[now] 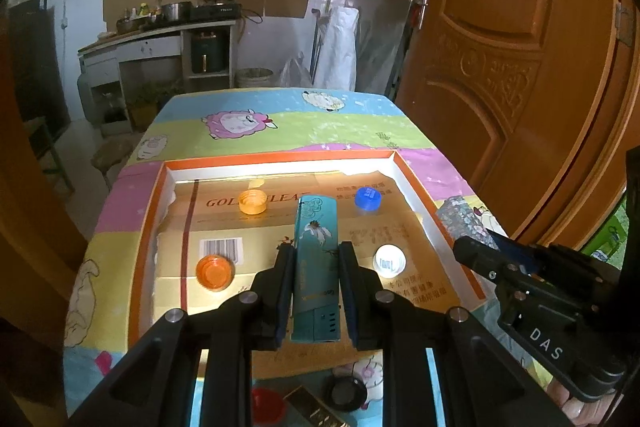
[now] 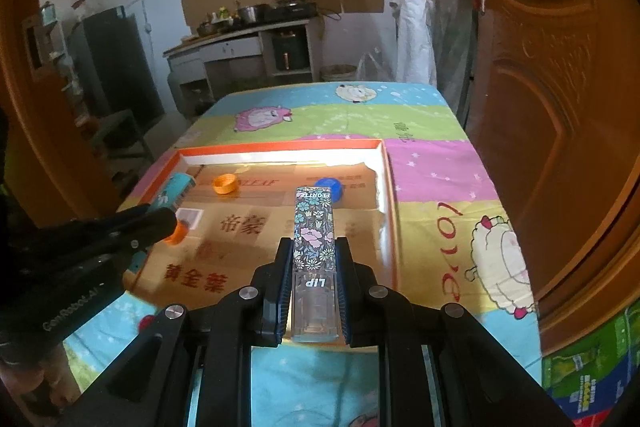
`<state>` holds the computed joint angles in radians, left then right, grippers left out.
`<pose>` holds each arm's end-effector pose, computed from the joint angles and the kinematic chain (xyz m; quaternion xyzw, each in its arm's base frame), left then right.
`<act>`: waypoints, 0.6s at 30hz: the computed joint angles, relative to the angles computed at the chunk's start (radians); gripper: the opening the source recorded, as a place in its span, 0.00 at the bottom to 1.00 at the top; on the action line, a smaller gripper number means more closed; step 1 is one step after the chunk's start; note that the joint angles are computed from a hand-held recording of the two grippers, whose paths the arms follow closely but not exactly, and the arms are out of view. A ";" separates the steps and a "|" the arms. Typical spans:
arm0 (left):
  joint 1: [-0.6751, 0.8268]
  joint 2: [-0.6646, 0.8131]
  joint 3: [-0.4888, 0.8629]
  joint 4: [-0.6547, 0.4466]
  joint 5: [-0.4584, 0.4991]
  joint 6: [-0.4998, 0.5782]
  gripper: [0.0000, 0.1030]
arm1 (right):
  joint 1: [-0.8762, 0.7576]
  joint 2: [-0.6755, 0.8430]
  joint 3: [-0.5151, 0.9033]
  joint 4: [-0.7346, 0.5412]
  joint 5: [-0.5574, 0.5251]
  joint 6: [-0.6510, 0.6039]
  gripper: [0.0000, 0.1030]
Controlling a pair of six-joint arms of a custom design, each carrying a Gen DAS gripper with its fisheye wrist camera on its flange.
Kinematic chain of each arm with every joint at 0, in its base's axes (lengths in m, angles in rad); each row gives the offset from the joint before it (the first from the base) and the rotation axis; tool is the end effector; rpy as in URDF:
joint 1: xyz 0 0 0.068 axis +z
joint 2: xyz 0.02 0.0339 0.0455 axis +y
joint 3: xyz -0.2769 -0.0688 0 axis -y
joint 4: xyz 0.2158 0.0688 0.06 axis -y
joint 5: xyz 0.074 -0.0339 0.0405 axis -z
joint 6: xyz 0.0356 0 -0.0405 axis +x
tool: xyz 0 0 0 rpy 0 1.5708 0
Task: Organize rigid objects
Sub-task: 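Carry the teal box and floral lip tube into the box tray with both grippers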
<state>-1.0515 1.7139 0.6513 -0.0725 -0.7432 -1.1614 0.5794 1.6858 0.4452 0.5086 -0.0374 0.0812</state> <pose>0.1496 -0.2131 0.1374 -0.1283 0.9040 -0.0213 0.4072 0.2168 0.1435 0.1306 -0.2325 0.8831 0.1482 0.3796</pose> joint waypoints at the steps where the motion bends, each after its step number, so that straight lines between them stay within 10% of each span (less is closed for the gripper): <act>1: 0.012 0.009 0.002 0.016 0.009 0.014 0.22 | -0.008 0.010 0.008 -0.002 -0.004 -0.005 0.20; 18: 0.174 0.137 0.041 0.188 0.144 0.176 0.22 | -0.065 0.214 0.204 -0.057 -0.031 -0.056 0.20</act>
